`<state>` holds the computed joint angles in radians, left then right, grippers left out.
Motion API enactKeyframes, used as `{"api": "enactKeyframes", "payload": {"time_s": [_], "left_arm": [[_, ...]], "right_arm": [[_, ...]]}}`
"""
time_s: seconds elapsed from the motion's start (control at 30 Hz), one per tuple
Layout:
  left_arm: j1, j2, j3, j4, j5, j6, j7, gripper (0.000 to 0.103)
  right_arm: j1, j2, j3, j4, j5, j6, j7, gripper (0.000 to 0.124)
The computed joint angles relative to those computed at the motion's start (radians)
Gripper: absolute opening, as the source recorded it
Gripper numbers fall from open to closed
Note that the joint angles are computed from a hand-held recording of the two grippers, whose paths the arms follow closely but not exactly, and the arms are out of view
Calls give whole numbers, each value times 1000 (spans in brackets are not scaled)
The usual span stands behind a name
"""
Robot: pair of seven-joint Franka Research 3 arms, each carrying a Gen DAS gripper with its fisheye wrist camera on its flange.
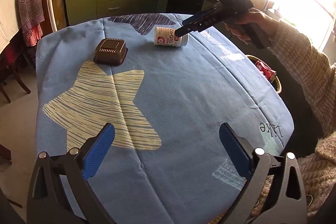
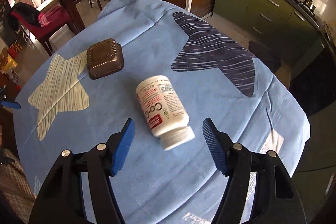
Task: Collect trash
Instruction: 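Grasp the white supplement bottle with the right gripper, then carry the white bottle over the bin and open the right gripper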
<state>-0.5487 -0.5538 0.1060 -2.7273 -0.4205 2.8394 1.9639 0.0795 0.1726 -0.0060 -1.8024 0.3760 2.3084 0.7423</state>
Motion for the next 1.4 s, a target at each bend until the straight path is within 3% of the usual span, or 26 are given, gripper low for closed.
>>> {"api": "enactKeyframes", "payload": {"time_s": [0.27, 0.37, 0.73, 1.03, 1.4], "left_arm": [[-9, 0, 22, 2, -32, -3, 28, 95], [-7, -1, 23, 0, -42, -3, 34, 95], [2, -7, 16, 3, -54, -10, 50, 95], [-22, -23, 6, -4, -48, -4, 56, 95], [-103, -33, 4, -3, -65, 6, 89, 95]], "right_arm": [[9, 130, 8, 188, -58, -171, 0, 66], [18, 164, 9, 226, -86, -209, 14, 58], [14, 166, 13, 193, -56, -189, 64, 51], [-30, -31, -15, -44, 44, -111, 109, 49], [-179, -424, -159, -428, 130, -29, 125, 49]]}}
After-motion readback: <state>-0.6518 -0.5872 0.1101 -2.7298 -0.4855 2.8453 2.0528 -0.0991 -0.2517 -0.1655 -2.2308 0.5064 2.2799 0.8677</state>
